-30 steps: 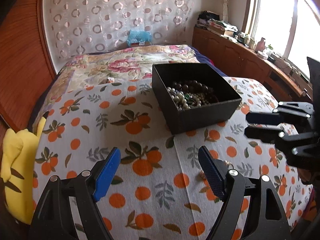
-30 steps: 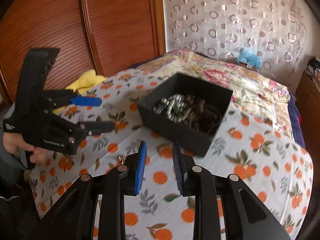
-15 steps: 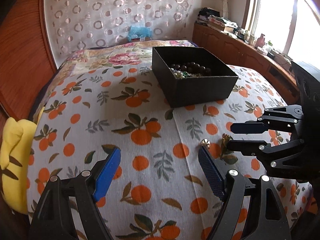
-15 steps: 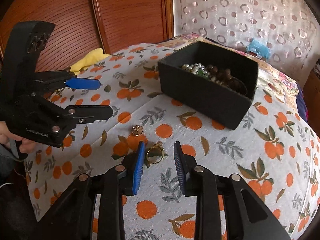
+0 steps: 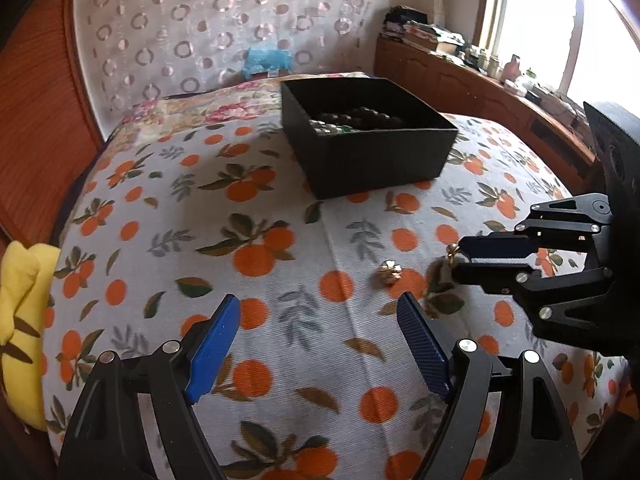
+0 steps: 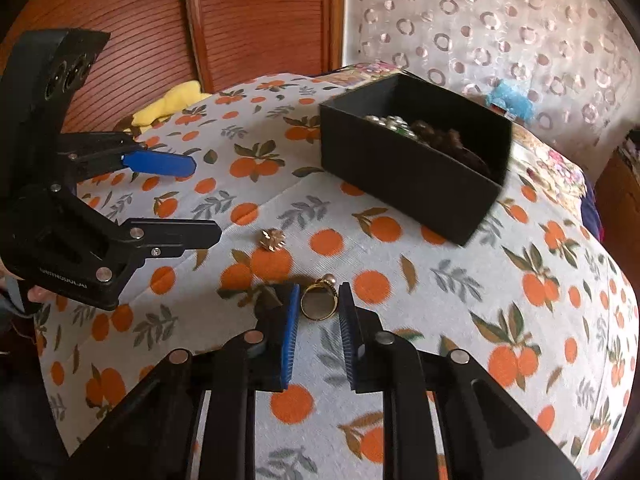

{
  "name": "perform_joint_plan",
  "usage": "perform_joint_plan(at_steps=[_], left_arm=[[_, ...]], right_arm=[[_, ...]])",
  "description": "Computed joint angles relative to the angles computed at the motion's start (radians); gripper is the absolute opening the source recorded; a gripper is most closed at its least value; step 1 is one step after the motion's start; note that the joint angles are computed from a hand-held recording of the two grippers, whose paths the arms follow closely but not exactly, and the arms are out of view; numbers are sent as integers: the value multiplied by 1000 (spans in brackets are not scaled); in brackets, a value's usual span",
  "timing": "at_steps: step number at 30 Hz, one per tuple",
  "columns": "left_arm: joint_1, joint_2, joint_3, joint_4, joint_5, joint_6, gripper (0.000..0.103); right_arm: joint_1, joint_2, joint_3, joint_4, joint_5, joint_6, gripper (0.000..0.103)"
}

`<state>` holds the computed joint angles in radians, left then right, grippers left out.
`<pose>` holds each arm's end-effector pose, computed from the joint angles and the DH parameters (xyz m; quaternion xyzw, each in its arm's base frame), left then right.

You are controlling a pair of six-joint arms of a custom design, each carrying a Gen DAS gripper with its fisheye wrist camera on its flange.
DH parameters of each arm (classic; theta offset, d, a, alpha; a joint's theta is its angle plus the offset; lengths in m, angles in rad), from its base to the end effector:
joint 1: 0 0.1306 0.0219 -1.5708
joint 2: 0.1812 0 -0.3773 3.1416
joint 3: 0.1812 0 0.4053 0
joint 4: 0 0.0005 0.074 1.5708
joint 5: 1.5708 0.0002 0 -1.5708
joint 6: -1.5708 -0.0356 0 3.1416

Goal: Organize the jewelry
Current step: 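Move the right tool back to the gold ring on the cover, then grasp the gold ring with the right tool and lift it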

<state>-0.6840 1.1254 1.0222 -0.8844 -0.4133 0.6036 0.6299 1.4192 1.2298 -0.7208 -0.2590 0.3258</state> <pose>0.3072 -0.2326 0.3640 -0.0213 0.9390 -0.0117 0.3430 0.3969 0.3000 0.3457 -0.4686 0.8137 0.1695 0.2994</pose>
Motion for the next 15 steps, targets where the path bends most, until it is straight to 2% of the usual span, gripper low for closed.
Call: perform_joint_plan(at_steps=[10, 12, 14, 15], left_arm=[[-20, 63, 44, 66, 48, -64, 76], [-20, 79, 55, 67, 51, -70, 65], [-20, 90, 62, 68, 53, -70, 42], [-20, 94, 64, 66, 47, -66, 38]], right_arm=[[-80, -78, -77, 15, -26, -42, 22], [-96, -86, -86, 18, -30, -52, 22], [-101, -90, -92, 23, -28, -59, 22], [-106, -92, -95, 23, -30, -58, 22]])
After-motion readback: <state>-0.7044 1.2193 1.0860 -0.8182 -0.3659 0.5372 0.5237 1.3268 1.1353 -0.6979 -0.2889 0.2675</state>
